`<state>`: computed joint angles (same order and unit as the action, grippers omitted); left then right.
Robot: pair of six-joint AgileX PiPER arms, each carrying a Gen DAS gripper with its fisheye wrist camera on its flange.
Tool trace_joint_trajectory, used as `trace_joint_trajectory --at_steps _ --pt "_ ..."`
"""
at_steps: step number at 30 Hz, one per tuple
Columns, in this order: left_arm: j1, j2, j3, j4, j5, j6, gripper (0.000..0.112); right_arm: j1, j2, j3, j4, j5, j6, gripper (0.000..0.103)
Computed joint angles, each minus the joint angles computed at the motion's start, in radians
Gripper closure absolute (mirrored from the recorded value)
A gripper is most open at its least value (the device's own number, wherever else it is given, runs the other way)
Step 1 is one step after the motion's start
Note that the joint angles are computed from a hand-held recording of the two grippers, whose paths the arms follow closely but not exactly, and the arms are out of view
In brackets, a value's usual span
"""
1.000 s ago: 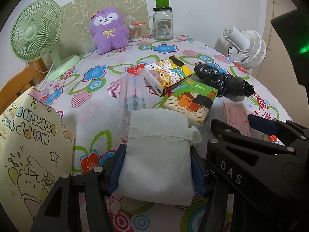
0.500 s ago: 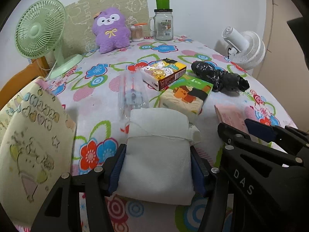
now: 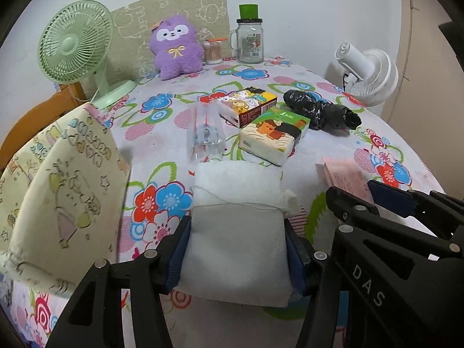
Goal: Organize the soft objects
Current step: 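Carry the white cloth and pink packet with both tools over the fabric box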
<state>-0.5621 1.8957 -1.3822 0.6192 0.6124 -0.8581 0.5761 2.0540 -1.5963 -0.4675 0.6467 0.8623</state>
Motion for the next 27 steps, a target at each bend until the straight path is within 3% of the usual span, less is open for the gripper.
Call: trace_joint_trajectory --at_steps 12,27 --pt "-0.030 -0.120 0.067 0.045 0.021 -0.054 0.052 0.065 -0.131 0.088 -0.121 0.023 0.108 0.060" --pt "-0.071 -0.272 0.100 0.033 0.102 -0.024 0.052 0.158 -0.258 0.114 -0.198 0.086 0.164 0.060"
